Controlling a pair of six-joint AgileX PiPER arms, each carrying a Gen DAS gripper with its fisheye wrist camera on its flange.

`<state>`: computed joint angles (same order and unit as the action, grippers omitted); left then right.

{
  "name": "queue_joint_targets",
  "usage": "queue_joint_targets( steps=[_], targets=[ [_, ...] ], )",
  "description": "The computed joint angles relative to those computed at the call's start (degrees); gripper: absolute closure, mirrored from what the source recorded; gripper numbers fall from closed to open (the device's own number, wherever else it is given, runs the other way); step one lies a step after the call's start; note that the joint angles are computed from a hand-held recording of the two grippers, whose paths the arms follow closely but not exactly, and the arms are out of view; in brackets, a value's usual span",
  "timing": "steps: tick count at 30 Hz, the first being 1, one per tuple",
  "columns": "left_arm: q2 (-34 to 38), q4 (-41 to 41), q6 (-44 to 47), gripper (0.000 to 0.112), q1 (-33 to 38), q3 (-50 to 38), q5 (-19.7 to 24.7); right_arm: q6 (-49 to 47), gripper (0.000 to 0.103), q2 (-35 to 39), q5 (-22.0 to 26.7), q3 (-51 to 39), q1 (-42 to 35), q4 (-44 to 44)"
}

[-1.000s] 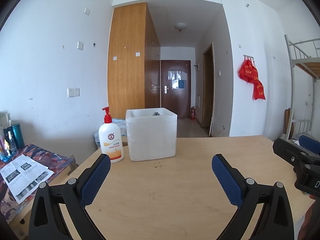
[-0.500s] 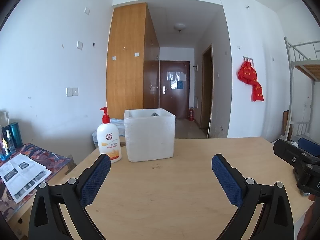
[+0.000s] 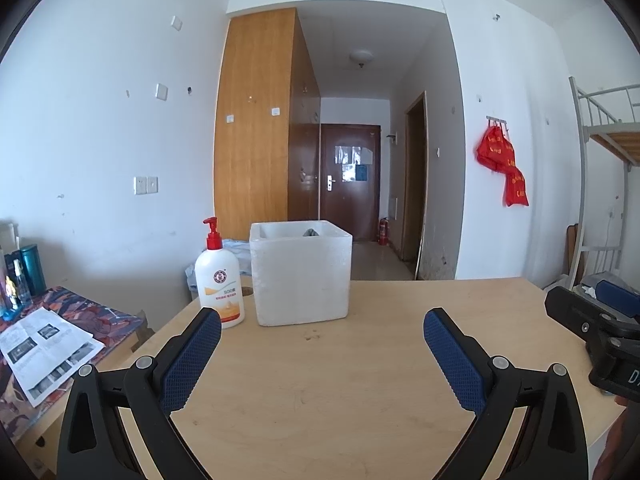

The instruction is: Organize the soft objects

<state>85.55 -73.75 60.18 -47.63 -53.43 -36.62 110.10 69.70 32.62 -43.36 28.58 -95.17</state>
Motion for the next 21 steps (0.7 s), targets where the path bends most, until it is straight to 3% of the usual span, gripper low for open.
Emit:
queue_joint_targets(
  steps=[21],
  targets=[
    [0.00, 0.34, -0.11, 0.011, -0.85, 0.00, -1.26, 0.50, 0.001, -0.48, 2.38, 0.48, 0.77, -1.04]
  ],
)
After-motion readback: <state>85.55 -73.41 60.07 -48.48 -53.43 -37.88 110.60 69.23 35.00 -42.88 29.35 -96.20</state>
